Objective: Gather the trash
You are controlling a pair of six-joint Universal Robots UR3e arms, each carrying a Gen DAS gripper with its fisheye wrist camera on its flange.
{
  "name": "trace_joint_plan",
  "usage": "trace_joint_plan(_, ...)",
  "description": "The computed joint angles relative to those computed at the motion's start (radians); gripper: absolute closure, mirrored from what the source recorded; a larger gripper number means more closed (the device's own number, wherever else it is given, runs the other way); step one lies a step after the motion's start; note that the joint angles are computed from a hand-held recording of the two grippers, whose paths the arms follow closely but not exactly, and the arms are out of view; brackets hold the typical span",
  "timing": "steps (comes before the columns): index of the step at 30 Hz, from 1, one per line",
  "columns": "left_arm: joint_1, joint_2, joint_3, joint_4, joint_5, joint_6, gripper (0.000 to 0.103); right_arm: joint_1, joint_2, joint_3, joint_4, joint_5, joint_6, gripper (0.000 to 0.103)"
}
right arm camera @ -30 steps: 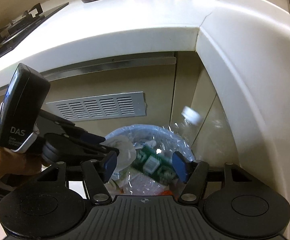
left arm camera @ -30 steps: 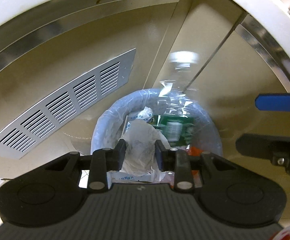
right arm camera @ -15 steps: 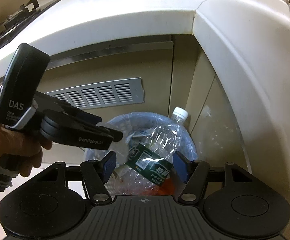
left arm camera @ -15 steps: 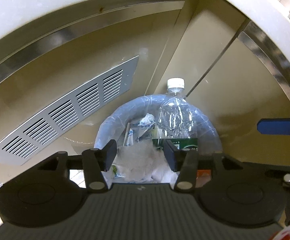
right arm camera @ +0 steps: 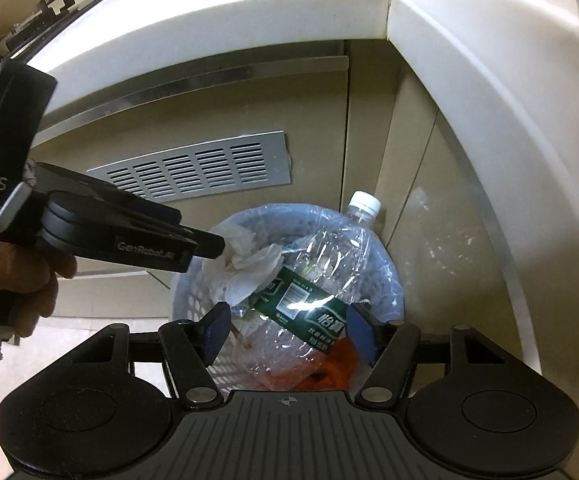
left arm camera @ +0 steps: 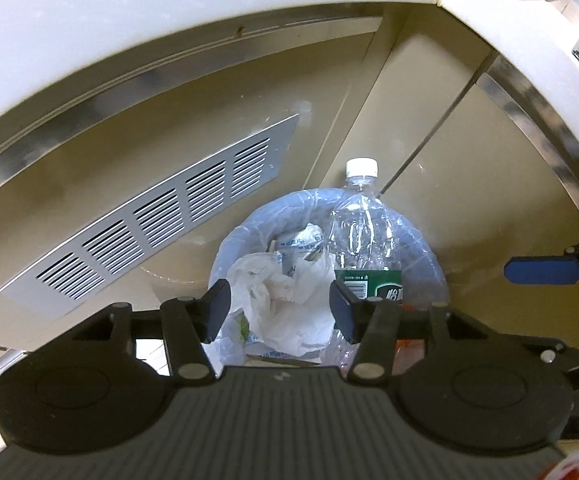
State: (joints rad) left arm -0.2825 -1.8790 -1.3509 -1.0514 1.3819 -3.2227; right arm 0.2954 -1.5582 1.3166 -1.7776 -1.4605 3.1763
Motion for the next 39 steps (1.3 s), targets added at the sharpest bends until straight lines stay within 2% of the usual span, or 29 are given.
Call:
trace_joint_plan(14, -0.002, 0.11, -0.03, -0.064, 0.05, -0.014, 0.052, 0.037, 0.005, -0.049, 0.031, -0.016, 0.042, 0.038)
trace_joint_plan(20, -0.017, 0.154, -0.014, -0.104, 0.086, -0.043, 0.048, 0.042, -0.011, -0.063, 0.058, -0.006, 0.057, 0.037)
trace_joint_plan(28, -0.056, 0.207, 0.001, -0.146, 0.149, -0.11, 0.035, 0.032, -0.058, -0.03, 0.066, 0.015, 0.042, 0.036)
trace_joint_plan(32, -0.07, 0.233, -0.009, -0.159, 0.163, -0.129, 0.033, 0.041, -0.082, -0.015, 0.053, 0.009, 0.054, 0.034)
trace_joint_plan(34, -0.071, 0.249, -0.02, -0.159, 0.158, -0.122, 0.026, 0.05, -0.091, -0.015, 0.047, -0.006, 0.076, 0.033)
trace_joint_plan(36, -0.068, 0.267, -0.037, -0.151, 0.148, -0.096, 0.024, 0.07, -0.095, -0.018, 0.041, -0.035, 0.116, 0.03)
trace_joint_plan(39, -0.048, 0.302, -0.062, -0.139, 0.112, -0.033, 0.018, 0.13, -0.087, -0.049, 0.046, -0.111, 0.222, 0.029)
